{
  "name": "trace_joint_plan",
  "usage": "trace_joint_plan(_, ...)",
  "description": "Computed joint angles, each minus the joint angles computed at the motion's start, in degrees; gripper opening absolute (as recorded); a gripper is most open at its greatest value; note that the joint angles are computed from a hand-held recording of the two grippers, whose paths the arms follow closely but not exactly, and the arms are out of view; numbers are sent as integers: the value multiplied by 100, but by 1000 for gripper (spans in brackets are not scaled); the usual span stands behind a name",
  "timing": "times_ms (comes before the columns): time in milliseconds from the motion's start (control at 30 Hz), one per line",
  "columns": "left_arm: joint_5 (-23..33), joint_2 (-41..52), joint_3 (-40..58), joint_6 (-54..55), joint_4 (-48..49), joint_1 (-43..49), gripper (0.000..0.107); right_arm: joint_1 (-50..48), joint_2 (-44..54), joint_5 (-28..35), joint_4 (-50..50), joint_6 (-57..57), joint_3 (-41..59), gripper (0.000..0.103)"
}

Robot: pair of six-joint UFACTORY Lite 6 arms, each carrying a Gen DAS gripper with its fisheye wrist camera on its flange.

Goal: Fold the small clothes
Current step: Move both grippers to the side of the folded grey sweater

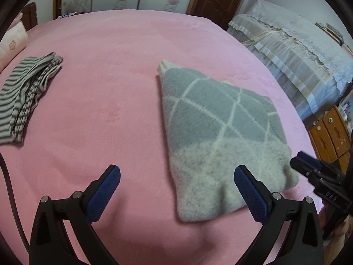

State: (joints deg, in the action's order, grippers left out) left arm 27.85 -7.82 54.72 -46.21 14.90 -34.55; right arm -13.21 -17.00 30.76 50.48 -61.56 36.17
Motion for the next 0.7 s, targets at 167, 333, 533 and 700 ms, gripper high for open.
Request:
trace_joint_plan(167, 196, 515, 798, 1133, -848, 273, 102, -344, 612, 611, 265, -123, 864, 83)
trace_joint_plan(333, 281, 1220, 1511, 1758, -1403, 476, 102, 38, 1628, 492, -76, 413, 1652, 83)
trace_joint_plan(533, 236, 1958, 1964, 2538, -2491, 726, 102, 258, 2690, 363, -102, 577, 2173, 83)
trace_joint_plan(700, 188, 2430, 2103, 3252, -3412, 913, 102, 214, 3319, 403, 84, 404, 2452, 87)
